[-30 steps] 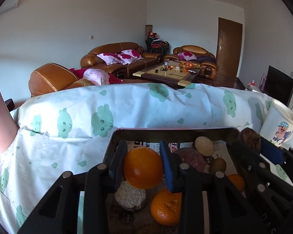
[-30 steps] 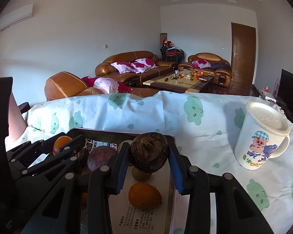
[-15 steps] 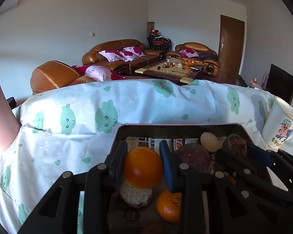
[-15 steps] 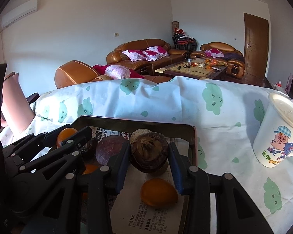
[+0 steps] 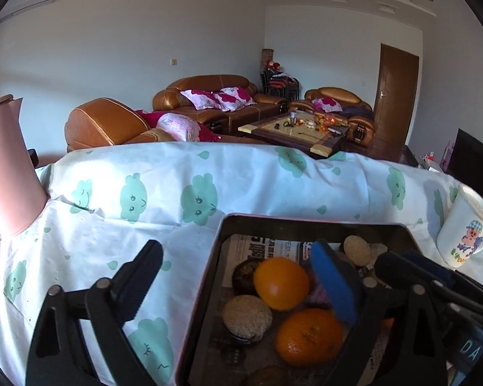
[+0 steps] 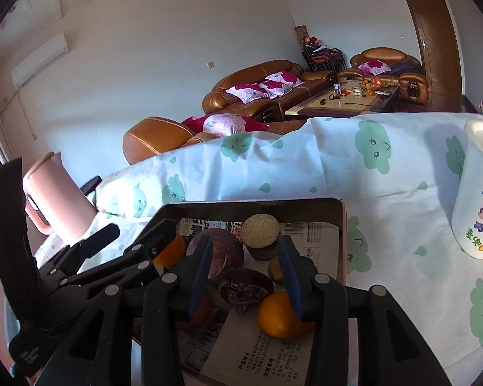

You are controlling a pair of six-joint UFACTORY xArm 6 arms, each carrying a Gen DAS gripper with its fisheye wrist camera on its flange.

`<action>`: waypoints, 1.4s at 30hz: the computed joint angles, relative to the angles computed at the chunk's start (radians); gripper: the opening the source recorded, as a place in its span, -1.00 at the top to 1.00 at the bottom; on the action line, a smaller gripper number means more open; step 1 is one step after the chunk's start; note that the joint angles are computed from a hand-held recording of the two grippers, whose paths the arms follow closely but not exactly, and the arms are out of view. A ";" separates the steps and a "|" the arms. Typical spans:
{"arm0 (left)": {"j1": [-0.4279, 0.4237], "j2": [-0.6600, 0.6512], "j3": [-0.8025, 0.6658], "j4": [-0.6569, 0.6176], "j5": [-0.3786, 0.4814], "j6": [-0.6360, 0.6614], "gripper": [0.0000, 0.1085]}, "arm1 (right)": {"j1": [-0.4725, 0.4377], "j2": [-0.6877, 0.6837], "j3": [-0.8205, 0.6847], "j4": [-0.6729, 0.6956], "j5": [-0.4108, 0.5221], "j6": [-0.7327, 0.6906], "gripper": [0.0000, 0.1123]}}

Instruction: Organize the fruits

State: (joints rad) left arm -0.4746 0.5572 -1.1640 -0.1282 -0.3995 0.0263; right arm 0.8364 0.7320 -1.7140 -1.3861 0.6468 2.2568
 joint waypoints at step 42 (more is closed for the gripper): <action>-0.033 -0.119 0.301 -0.083 -0.424 0.142 -0.90 | 0.302 0.135 -0.238 -0.017 0.845 -0.095 -0.53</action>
